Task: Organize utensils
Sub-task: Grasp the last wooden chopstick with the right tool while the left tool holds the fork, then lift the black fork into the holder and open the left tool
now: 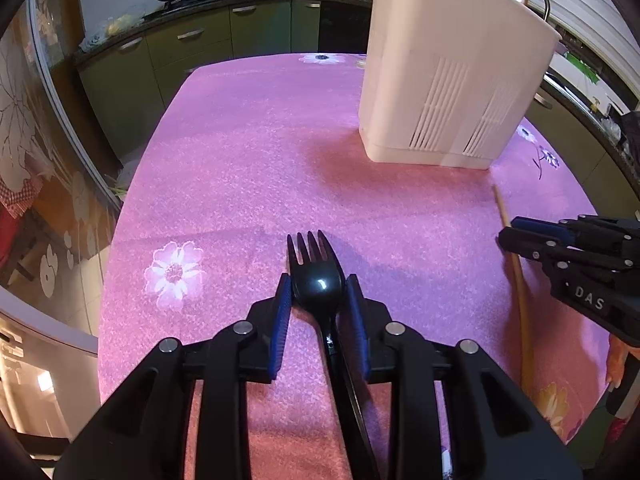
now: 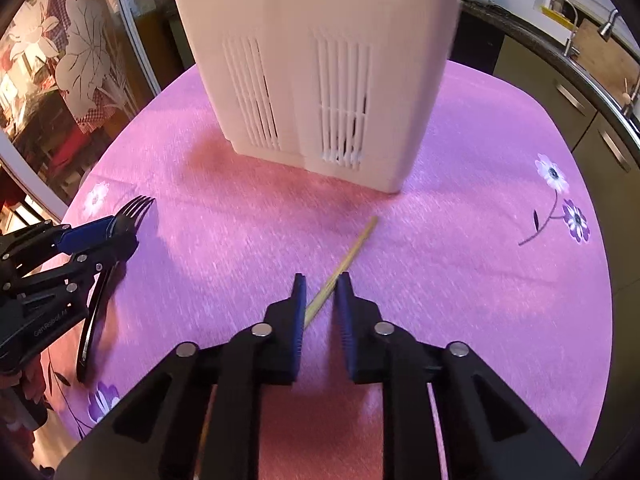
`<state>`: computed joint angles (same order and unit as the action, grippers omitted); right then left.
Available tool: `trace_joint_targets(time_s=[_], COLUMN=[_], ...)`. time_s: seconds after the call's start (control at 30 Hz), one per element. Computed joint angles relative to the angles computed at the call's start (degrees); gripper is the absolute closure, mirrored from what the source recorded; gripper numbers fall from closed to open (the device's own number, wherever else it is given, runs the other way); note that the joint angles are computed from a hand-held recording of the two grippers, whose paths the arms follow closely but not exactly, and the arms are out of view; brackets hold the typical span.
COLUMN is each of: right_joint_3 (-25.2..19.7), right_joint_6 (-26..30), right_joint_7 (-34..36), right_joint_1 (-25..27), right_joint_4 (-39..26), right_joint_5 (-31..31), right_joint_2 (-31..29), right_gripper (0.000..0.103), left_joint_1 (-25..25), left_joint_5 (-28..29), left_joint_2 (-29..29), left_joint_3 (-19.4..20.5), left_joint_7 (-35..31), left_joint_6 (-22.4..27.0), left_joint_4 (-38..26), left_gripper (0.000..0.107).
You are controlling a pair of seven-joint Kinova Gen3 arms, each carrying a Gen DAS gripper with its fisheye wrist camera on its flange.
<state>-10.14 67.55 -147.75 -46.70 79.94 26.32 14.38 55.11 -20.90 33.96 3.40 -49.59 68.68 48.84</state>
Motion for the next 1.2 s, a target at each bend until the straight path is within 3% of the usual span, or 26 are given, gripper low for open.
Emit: trace_joint_targets(time_s=[0.13, 0.37, 0.53, 0.73, 0.87, 1.03, 1.2], right_joint_3=[0.0, -1.7, -5.5, -11.8, -15.1, -18.1, -20.1], right_joint_6=[-3.1, -10.2, -12.4, -10.9, -9.1, -7.7, -4.9], right_joint_7=[1.8, -2.4, -9.2, -13.7, -14.1, -13.0, -11.0], right_joint_1=[1.9, 3.8, 4.3, 6.6, 8.5, 11.1, 13.3], right_joint_4=[0.7, 6.4, 9.7, 11.1, 10.4, 8.0, 3.2], right_joint_5=[-2.9, -1.4, 4.9, 10.4, 12.1, 14.2, 17.1], right_joint_2=[-0.6, -8.9, -14.5, -19.6, -22.4, -24.0, -23.8], right_gripper=[0.097, 0.097, 0.097, 0.097, 0.097, 0.097, 0.097], left_joint_1=[-0.8, -0.3, 0.9, 1.8, 1.4, 2.6, 5.7], left_joint_5=[0.7, -1.5, -4.0, -5.7, -4.9, -5.9, -10.3], left_joint_2=[-0.5, -3.7, -6.4, -7.9, -8.5, -7.0, -3.9], left_joint_3=[0.4, 0.1, 0.3, 1.2, 2.1, 1.3, -3.5], left_joint_7=[-0.7, 0.0, 1.1, 0.6, -1.4, -4.8, -3.9], left_joint_6=[-1.3, -5.9, -8.5, -9.6, -10.6, -10.5, -14.2], left_joint_4=[1.0, 4.0, 5.5, 4.4, 2.1, -6.1, -13.7], left_gripper=[0.082, 0.082, 0.082, 0.082, 0.082, 0.082, 0.082])
